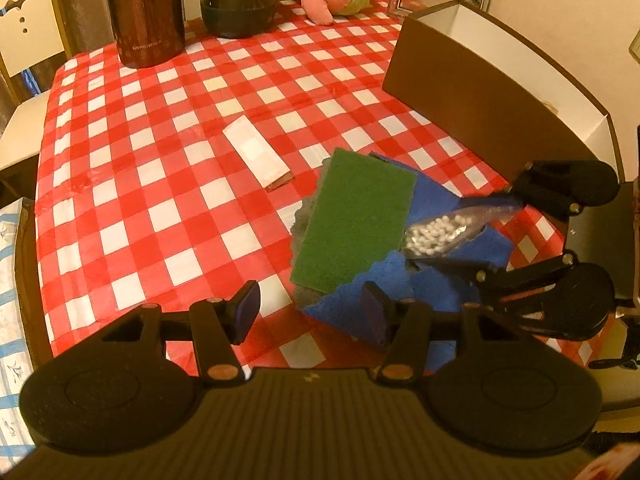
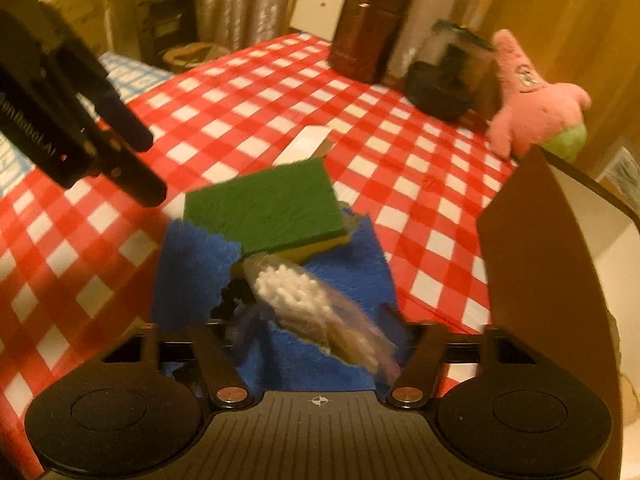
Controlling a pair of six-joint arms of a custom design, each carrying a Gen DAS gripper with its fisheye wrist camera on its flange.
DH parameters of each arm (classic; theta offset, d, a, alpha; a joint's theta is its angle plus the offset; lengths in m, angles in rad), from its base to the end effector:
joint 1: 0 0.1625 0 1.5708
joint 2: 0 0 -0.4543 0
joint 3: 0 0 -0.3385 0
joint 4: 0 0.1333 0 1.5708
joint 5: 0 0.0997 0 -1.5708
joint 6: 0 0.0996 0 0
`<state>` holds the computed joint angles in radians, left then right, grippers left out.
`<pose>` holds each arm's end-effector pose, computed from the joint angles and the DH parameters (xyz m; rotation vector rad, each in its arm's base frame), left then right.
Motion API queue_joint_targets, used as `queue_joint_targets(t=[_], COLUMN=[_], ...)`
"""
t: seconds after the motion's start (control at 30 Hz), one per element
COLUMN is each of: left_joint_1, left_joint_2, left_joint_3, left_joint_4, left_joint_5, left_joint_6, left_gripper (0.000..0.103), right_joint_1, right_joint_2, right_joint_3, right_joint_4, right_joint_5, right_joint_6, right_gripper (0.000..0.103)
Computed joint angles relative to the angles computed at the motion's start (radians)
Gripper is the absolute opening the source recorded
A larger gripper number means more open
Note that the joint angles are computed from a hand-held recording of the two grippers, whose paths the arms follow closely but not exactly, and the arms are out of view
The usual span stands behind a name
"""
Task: Organize soft objects
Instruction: 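Grasp the clear bag of cotton swabs with the right gripper and lift it, then grasp the green sponge with the left gripper while the right gripper holds the swab bag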
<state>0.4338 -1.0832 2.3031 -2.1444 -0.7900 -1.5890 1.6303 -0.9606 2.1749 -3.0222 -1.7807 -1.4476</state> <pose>-0.2468 -0.3385 0.1295 -0.2028 2.2709 -0.7534 0.1420 -0.4907 0.1463 1.9097 -2.0873 0.0684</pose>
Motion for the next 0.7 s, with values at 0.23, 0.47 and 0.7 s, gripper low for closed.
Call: queue_joint_targets(t=[0.23,0.47,0.7], left_joint_1=[0.013,0.035,0.074], left_joint_2=[0.006,0.034,0.071], left_joint_3=[0.01,0.015,0.014], left_joint_4=[-0.045,-0.137,-0.262], left_joint_5=[0.011,0.047,0.069], left_joint_6=[0.04,0.158,0.319], left_gripper=[0.054,0.059,0.061], right_joint_1=[-0.022,-0.044,-0.044], right_joint_2=[-0.023,-0.08,-0.095], right_joint_3=[-0.001,-0.015,-0.031], right_joint_4=[0.025,0.027,0.001], right_joint_5=[0.041,0.128,0.142], right_joint_6=[-0.018,0.162,0.482], right_gripper=[0.022,0.02,0.021])
